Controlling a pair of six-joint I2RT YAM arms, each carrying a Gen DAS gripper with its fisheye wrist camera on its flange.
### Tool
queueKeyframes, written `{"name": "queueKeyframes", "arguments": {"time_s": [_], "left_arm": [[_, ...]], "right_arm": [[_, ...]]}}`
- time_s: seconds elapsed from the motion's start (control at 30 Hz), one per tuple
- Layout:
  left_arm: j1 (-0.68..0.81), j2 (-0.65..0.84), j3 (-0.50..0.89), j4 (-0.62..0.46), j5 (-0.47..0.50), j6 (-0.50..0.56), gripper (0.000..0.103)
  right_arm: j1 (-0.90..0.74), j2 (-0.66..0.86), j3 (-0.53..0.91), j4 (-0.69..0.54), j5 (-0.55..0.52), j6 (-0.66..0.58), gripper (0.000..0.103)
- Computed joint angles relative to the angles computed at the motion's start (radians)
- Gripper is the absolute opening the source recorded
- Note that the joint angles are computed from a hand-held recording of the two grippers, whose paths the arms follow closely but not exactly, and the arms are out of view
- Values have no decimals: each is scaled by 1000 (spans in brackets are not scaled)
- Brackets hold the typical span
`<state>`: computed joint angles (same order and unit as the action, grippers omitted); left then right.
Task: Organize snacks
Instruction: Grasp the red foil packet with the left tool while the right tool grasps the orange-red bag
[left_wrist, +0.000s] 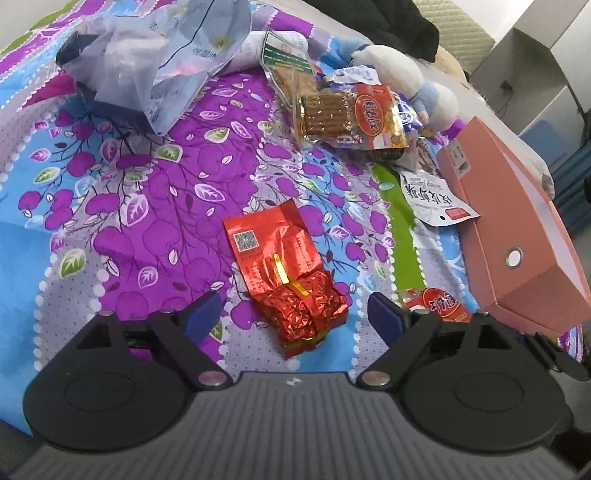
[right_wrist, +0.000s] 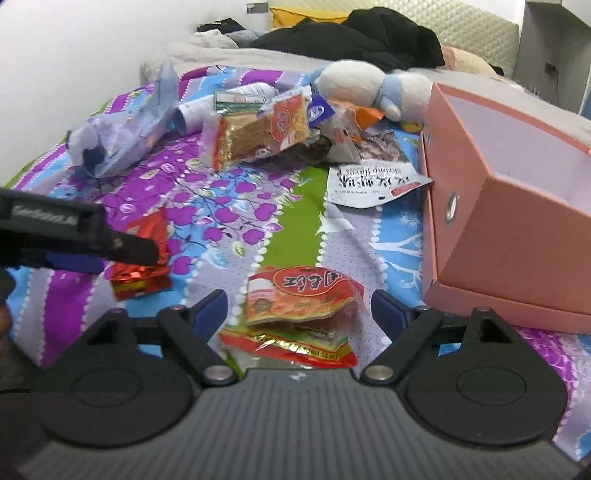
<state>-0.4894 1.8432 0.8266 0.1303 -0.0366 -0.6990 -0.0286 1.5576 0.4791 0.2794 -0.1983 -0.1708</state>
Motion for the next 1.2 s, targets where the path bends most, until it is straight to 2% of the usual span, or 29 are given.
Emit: {"name": "queueKeyframes", "arguments": {"time_s": [0.17, 0.23, 0.47, 0.53, 0.73, 0.87, 0.93, 1.03, 1.2], "left_arm": [[-21, 30, 31, -15, -41, 6, 92], [-30, 43, 48, -27, -58, 9, 92], [-54, 89, 117, -87, -115, 25, 92], [-59, 99, 133, -102, -128, 26, 92], [-69, 123, 158, -114, -156, 32, 91], [-83, 134, 173, -131, -192, 54, 86], [-87, 133, 174, -137, -212, 62, 75], [-79, 118, 158, -129, -208, 71, 69], [-64, 92, 139, -117, -186, 76, 66]], "right_arm": [[-8, 112, 28, 33, -14, 18, 87], [-13, 125, 22, 58, -36, 23, 92], [4, 144, 7, 115, -41, 24, 93], [2, 136, -5, 128, -50, 19, 80], [9, 110, -9, 116, -46, 14, 58], [-6, 102, -3, 100, -56, 20, 56], [-13, 97, -1, 92, -55, 22, 55], [-20, 92, 3, 84, -54, 27, 55], [-26, 76, 14, 59, -58, 30, 55]]}}
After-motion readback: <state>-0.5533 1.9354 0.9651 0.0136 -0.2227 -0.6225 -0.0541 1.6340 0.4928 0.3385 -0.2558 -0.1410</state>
